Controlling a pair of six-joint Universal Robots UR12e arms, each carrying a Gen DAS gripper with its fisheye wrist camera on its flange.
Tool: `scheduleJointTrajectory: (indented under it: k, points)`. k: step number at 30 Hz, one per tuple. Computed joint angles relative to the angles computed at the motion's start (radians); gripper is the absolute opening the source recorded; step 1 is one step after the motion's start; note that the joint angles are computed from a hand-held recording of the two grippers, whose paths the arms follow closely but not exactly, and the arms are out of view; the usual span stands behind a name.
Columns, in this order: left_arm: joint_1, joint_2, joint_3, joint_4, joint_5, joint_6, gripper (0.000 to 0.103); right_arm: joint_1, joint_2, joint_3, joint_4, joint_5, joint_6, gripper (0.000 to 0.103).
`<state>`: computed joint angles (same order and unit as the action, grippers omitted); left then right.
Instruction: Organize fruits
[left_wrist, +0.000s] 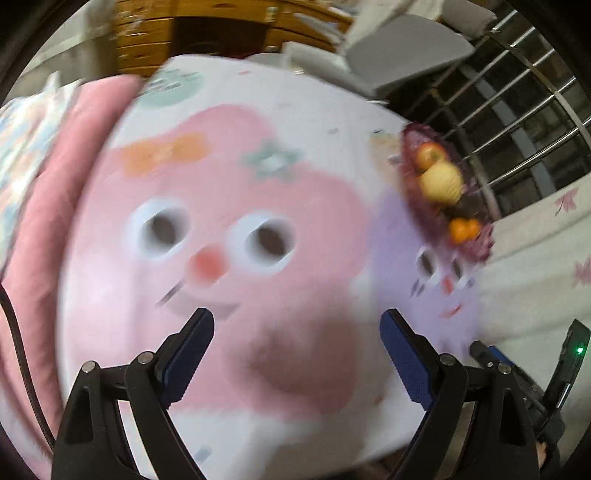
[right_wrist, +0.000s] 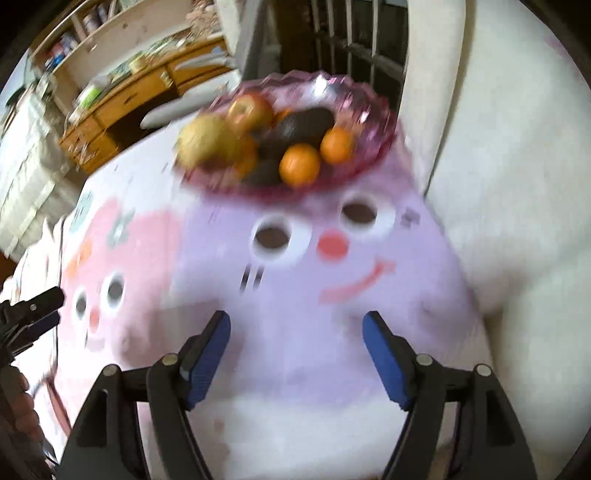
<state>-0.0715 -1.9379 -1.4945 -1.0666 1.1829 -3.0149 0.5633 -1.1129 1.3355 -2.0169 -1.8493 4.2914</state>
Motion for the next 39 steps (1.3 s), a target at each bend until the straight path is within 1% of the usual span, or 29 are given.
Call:
scheduleJointTrajectory:
  k: [3, 6, 8, 9, 12, 14, 15, 17, 20, 22, 24, 25, 26, 27, 29, 32, 35, 37, 39]
  points:
    - [0.035, 0.077, -0.066, -0.047, 0.05, 0.039, 0.091, 0.039, -0.004, -0.003, -0.006, 0.03, 0.0, 0.077]
    - [0.061, 0.155, -0.113, -0.067, 0.044, 0.066, 0.091, 0.066, -0.005, -0.029, 0.02, 0.043, -0.02, 0.081]
    - [0.07, 0.189, -0.132, -0.048, 0.014, 0.074, 0.091, 0.076, -0.006, -0.051, 0.027, 0.041, -0.046, 0.084]
    - [0.07, 0.208, -0.142, -0.021, 0.004, 0.075, 0.091, 0.08, -0.009, -0.061, 0.018, 0.042, -0.064, 0.085]
    - [0.05, 0.243, -0.147, 0.035, 0.018, 0.098, 0.091, 0.086, -0.015, -0.094, 0.012, 0.038, -0.115, 0.086]
    - [0.027, 0.252, -0.132, 0.056, 0.046, 0.112, 0.091, 0.09, -0.025, -0.113, -0.005, 0.029, -0.151, 0.086]
    - [0.016, 0.259, -0.124, 0.067, 0.055, 0.117, 0.091, 0.092, -0.029, -0.119, -0.01, 0.025, -0.154, 0.087]
    - [0.004, 0.271, -0.114, 0.084, 0.04, 0.128, 0.091, 0.093, -0.046, -0.12, -0.042, 0.021, -0.164, 0.088]
    - [-0.022, 0.285, -0.101, 0.1, 0.047, 0.117, 0.091, 0.094, -0.06, -0.142, -0.01, 0.002, -0.185, 0.09]
    - [-0.032, 0.294, -0.102, 0.106, 0.044, 0.113, 0.091, 0.098, -0.074, -0.14, -0.006, -0.015, -0.186, 0.092]
    - [-0.039, 0.302, -0.109, 0.114, 0.045, 0.106, 0.091, 0.104, -0.086, -0.129, -0.01, -0.038, -0.178, 0.095]
    - [-0.044, 0.304, -0.111, 0.116, 0.062, 0.09, 0.091, 0.108, -0.09, -0.126, 0.002, -0.051, -0.167, 0.095]
    - [-0.047, 0.307, -0.113, 0.112, 0.068, 0.076, 0.091, 0.11, -0.093, -0.124, 0.015, -0.045, -0.156, 0.095]
    - [-0.046, 0.312, -0.121, 0.117, 0.065, 0.065, 0.091, 0.11, -0.098, -0.116, 0.01, -0.032, -0.149, 0.095]
    - [-0.055, 0.325, -0.137, 0.145, 0.095, 0.055, 0.091, 0.111, -0.107, -0.095, -0.016, -0.005, -0.153, 0.095]
    - [-0.063, 0.335, -0.154, 0.145, 0.127, 0.025, 0.091, 0.12, -0.109, -0.087, -0.009, -0.009, -0.157, 0.095]
    - [-0.067, 0.341, -0.169, 0.149, 0.159, -0.006, 0.091, 0.127, -0.115, -0.065, -0.055, 0.004, -0.15, 0.095]
    - [-0.067, 0.347, -0.182, 0.16, 0.173, -0.013, 0.093, 0.135, -0.115, -0.059, -0.076, -0.007, -0.158, 0.096]
    - [-0.069, 0.351, -0.193, 0.166, 0.189, -0.018, 0.1, 0.14, -0.108, -0.065, -0.076, -0.013, -0.17, 0.099]
